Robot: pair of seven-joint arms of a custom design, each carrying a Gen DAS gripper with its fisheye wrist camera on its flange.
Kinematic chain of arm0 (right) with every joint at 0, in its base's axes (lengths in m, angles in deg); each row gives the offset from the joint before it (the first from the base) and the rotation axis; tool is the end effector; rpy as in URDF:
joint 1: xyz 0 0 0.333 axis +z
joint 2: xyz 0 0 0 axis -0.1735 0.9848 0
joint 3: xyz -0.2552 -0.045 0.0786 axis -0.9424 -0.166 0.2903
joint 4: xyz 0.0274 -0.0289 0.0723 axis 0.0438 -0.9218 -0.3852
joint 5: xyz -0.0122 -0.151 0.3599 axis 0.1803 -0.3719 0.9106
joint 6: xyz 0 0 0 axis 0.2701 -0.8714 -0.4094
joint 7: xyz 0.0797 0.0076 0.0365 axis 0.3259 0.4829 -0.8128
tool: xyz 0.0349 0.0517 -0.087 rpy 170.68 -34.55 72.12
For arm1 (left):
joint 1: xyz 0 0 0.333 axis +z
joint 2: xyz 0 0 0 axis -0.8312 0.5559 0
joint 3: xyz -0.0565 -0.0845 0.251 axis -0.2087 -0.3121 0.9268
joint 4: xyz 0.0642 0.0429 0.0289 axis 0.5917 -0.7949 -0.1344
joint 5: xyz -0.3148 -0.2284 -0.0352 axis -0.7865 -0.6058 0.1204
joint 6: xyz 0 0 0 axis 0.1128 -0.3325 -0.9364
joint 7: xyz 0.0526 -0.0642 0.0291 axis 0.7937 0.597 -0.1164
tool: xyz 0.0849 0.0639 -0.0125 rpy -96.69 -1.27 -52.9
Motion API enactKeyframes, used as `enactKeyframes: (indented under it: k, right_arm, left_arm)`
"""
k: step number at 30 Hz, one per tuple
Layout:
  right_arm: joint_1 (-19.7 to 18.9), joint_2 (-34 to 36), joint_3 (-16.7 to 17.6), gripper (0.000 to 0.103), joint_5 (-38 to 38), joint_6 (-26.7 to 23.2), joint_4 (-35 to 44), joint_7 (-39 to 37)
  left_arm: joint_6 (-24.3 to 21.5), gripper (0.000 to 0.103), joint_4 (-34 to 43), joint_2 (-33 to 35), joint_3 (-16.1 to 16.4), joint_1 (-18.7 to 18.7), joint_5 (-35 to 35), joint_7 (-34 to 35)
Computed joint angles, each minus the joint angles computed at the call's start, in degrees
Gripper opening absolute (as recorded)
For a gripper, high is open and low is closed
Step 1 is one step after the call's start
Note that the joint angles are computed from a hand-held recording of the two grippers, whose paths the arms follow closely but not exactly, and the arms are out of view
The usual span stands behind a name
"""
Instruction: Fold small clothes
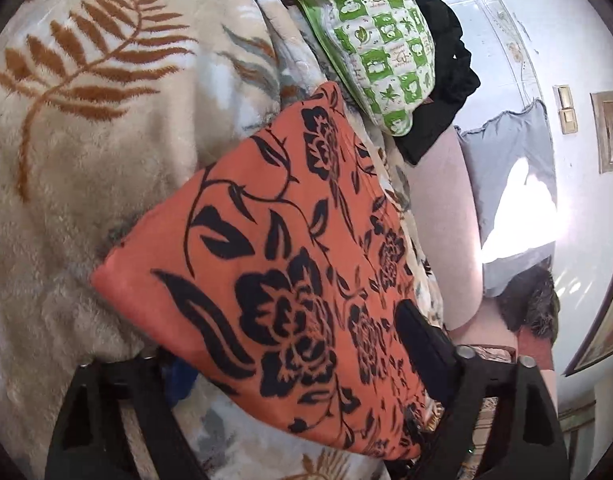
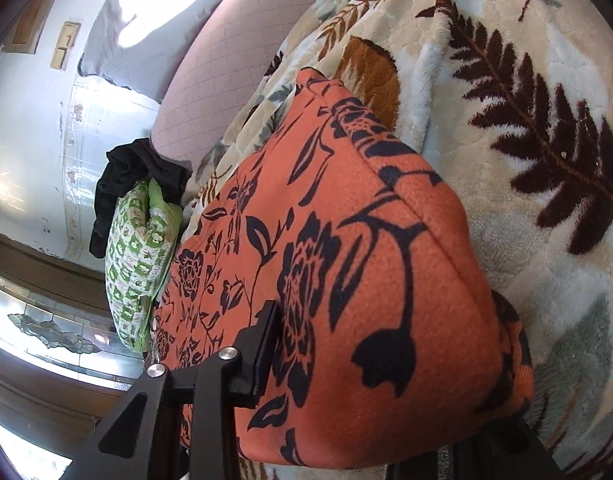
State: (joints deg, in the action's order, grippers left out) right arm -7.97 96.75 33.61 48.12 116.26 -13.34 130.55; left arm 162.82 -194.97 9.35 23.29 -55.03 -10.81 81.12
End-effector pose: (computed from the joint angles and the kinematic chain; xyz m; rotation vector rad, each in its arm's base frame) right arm 0.6751 0.1149 0.3862 -1.2997 1.7898 0.2966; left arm 0.5068 0.0834 0.4450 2.6563 -0.7357 1.4938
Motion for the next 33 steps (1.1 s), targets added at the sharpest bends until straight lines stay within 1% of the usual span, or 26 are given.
enactKeyframes:
  k: [1, 2, 3, 4, 5, 6, 9, 13, 15, 17, 19, 22, 23, 24, 25, 26, 27, 28, 29, 30, 31, 32, 33]
  right_arm:
    - [0.1, 0.0, 0.0, 0.036, -0.2, 0.2, 0.1, 0.0]
    - [0.2, -0.1, 0.0, 0.034, -0.3, 0.4, 0.0, -0.1]
    - [0.2, -0.4, 0.0, 0.032, -0.1, 0.9, -0.4, -0.4]
    - [0.3, -0.7, 0.1, 0.029, 0.0, 1.7, -0.7, -1.0]
    - [0.5, -1.2, 0.1, 0.025, -0.2, 2.8, -1.1, -1.7]
    - [0.9, -1.9, 0.1, 0.023, -0.6, 4.0, -1.6, -2.8]
    - [2.3, -4.0, 0.1, 0.019, -2.1, 8.4, -3.5, -5.8]
    - [2.9, -6.6, 0.2, 0.017, -1.6, 11.9, -6.0, -7.9]
    - [3.2, -8.0, -0.1, 0.017, -1.3, 13.3, -7.5, -8.4]
    - [3.1, -10.1, -0.4, 0.017, 0.3, 14.1, -9.6, -9.1]
    - [2.7, -13.1, -1.1, 0.017, 3.1, 13.7, -12.8, -10.3]
    - [3.9, -19.9, -3.8, 0.017, 3.1, 13.6, -20.7, -8.8]
    - [4.3, -21.8, -4.8, 0.017, 2.8, 13.1, -22.9, -8.2]
    - [4.7, -23.1, -5.7, 0.017, 2.1, 12.2, -24.8, -8.1]
    - [5.2, -23.6, -6.7, 0.017, -0.8, 10.7, -26.0, -6.6]
    - [5.4, -23.8, -7.5, 0.021, -4.9, 8.8, -26.9, -3.4]
    - [5.3, -23.5, -8.3, 0.021, -7.7, 6.3, -27.1, 0.6]
    - [5.0, -23.3, -9.3, 0.026, -7.1, 2.7, -27.1, 2.9]
    - [4.5, -23.8, -10.0, 0.034, -4.1, 0.5, -27.6, 2.8]
    - [4.1, -24.9, -10.6, 0.036, -2.5, -0.7, -28.6, 3.1]
    - [3.9, -26.6, -11.0, 0.047, -3.8, -0.7, -30.1, 5.0]
    - [3.7, -29.5, -11.2, 0.061, -6.1, 0.9, -32.6, 7.2]
    - [3.9, -32.1, -11.6, 0.062, -6.8, 2.4, -35.0, 7.4]
  left_arm:
    - [1.5, 0.073, 0.0, 0.2, -0.1, -0.2, -1.3, 0.6]
    - [2.6, 0.068, 0.2, 0.5, -0.2, -0.4, -2.5, 1.2]
    - [3.0, 0.053, 0.3, 0.9, -0.1, -0.5, -3.3, 1.8]
    - [3.1, 0.036, 0.3, 1.3, -0.3, -0.2, -3.0, 1.2]
    - [3.2, 0.032, 0.3, 1.6, -0.2, -0.2, -4.1, 1.8]
    - [3.5, 0.029, 0.3, 1.7, -0.1, -0.3, -6.6, 3.3]
    - [3.8, 0.021, 0.4, 1.4, -0.8, 0.0, -6.6, 5.3]
    - [4.4, 0.020, -0.6, -1.1, -1.2, -0.7, -8.3, 8.9]
    - [4.1, 0.019, -1.7, -2.8, -1.5, -1.0, -6.4, 7.7]
    - [4.4, 0.019, -4.3, -5.6, -2.0, -1.6, -3.0, 5.0]
    - [4.6, 0.019, -7.9, -9.4, -2.6, -2.4, 1.1, 1.3]
    - [4.5, 0.020, -13.0, -14.0, -3.8, -2.9, 6.9, -5.1]
    - [4.9, 0.020, -14.2, -14.5, -4.9, -2.1, 10.1, -8.3]
    - [4.6, 0.022, -14.7, -14.3, -6.2, -0.8, 14.0, -11.7]
    - [3.7, 0.026, -14.7, -13.8, -6.6, 0.1, 17.0, -14.2]
    - [2.4, 0.031, -14.5, -12.9, -6.3, 0.6, 19.3, -16.7]
    - [2.2, 0.034, -14.1, -12.1, -4.5, -1.0, 17.5, -15.9]
    - [3.3, 0.034, -13.8, -11.6, -1.1, -4.5, 12.9, -12.1]
    - [3.6, 0.034, -13.5, -11.5, 0.5, -6.0, 11.8, -10.9]
    - [3.6, 0.035, -13.6, -11.7, 1.4, -6.8, 11.9, -10.4]
    - [4.2, 0.035, -13.6, -11.7, 2.0, -7.6, 11.9, -9.9]
    - [5.3, 0.035, -13.7, -11.6, 2.3, -8.2, 11.9, -9.5]
    - [6.0, 0.034, -13.6, -11.4, 2.4, -8.6, 12.3, -9.5]
